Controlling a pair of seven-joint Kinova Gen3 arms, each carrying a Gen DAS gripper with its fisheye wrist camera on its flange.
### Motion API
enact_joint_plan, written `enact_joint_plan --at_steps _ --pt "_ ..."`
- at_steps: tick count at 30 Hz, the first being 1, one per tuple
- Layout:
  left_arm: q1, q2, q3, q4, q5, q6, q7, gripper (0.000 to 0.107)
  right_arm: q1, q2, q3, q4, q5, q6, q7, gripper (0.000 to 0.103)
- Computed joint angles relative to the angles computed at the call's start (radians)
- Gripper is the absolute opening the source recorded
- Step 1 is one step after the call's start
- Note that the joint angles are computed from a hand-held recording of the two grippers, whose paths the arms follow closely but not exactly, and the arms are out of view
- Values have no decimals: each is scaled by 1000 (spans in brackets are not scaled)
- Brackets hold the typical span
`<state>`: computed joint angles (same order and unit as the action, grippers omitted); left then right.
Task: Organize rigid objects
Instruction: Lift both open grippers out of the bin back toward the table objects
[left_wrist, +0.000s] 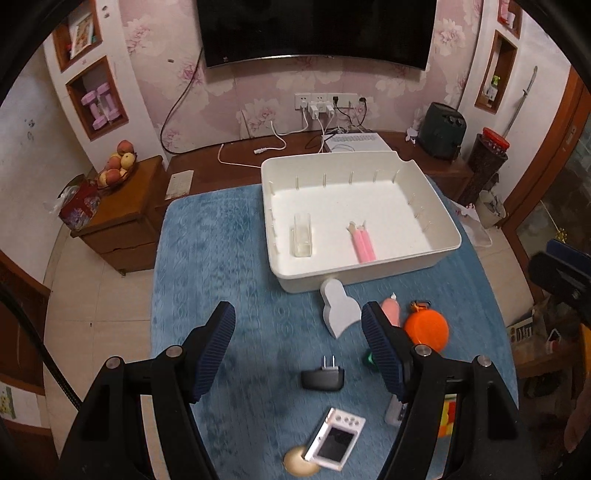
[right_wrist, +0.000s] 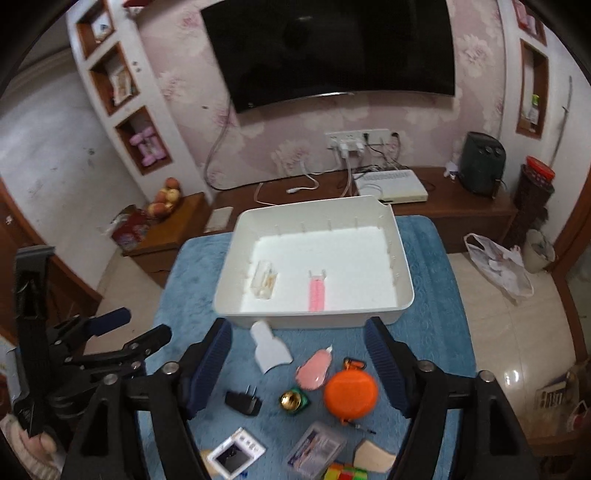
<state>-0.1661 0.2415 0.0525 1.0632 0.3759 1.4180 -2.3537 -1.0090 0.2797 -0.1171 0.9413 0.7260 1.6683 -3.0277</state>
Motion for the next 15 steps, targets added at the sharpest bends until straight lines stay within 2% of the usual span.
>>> enact_joint_plan --at_steps 7,15 --pt "-30 -104 -35 175 16 -83 -81 79 -84 -25 -40 66 58 41 -51 82" --pt "-8 -152 -63 352 -54 -126 -107 78 -79 -64 -99 227 -9 -7 -166 82"
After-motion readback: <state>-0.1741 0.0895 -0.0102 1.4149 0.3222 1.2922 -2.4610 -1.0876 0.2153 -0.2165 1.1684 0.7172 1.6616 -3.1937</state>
